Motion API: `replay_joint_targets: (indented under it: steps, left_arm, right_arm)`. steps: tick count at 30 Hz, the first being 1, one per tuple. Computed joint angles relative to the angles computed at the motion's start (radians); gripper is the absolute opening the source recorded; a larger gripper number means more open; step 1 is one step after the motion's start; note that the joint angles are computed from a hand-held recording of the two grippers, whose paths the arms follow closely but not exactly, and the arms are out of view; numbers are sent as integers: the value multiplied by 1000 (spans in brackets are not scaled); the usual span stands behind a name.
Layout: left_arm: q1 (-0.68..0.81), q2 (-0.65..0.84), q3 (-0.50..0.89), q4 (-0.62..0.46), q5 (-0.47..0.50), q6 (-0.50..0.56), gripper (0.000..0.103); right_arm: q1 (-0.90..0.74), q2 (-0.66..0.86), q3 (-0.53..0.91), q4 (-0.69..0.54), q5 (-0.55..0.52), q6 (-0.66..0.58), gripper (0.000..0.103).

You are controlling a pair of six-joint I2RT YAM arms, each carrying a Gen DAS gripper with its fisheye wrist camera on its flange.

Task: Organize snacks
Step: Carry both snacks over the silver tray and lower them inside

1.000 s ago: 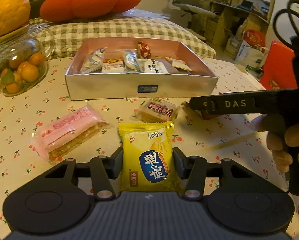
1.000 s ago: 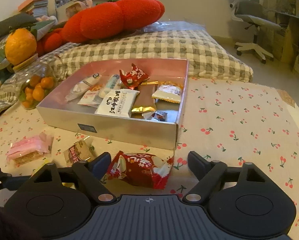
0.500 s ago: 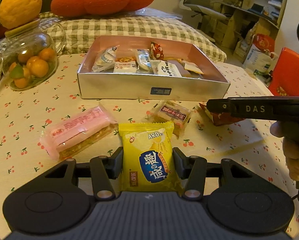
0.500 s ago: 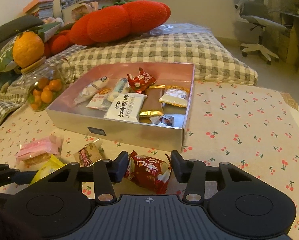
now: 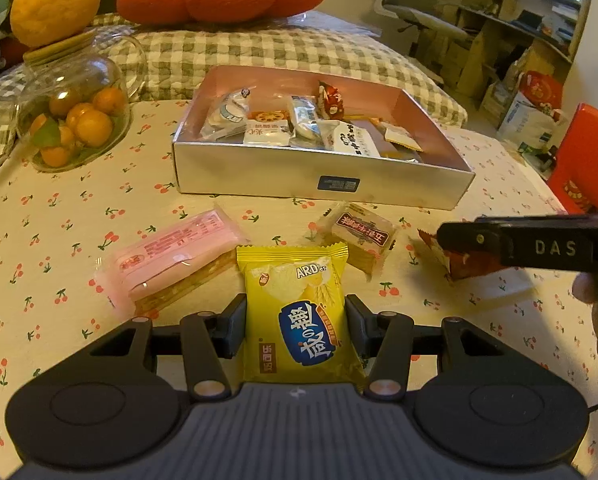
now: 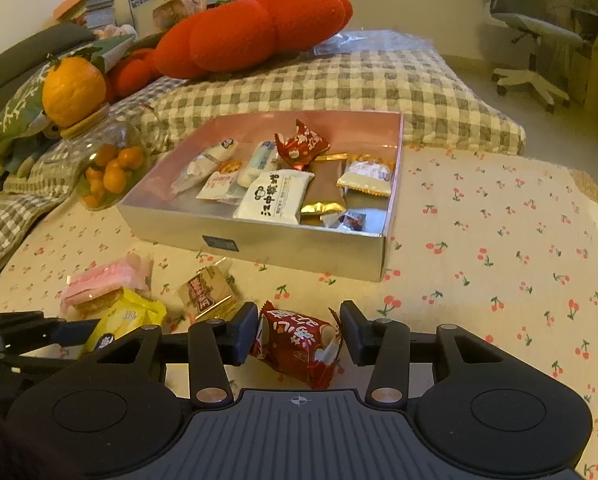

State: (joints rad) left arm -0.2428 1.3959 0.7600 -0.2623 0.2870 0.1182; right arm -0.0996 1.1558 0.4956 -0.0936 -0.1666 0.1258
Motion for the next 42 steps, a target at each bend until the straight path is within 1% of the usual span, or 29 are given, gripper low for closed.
replay_joint_targets:
  steps: [6, 12, 18, 23, 28, 35, 42]
  left_arm:
    - [9, -3, 35, -43, 10, -18, 47]
    - [24, -11, 85, -98, 36, -31, 47]
    - [32, -18, 136, -122, 48, -84, 47]
    - [42, -10, 170, -112, 53, -143, 47]
    - [39, 11, 200, -112, 44, -206, 47]
    - [26, 36, 231, -99, 24, -259, 47]
    - [13, 102, 298, -92, -15, -276, 47]
  right_arm:
    - [-7, -15, 38, -101, -26, 33, 44]
    - [-52, -40, 88, -196, -95, 86, 44]
    - [-133, -43, 134, -219, -179, 156, 43]
    - [-192, -14, 170, -190, -236, 214, 43]
    - [-222, 31, 189, -113, -260, 275, 44]
    - [-211, 129, 208, -4, -235, 368, 44]
    - [-217, 180, 203, 81, -231, 404, 45]
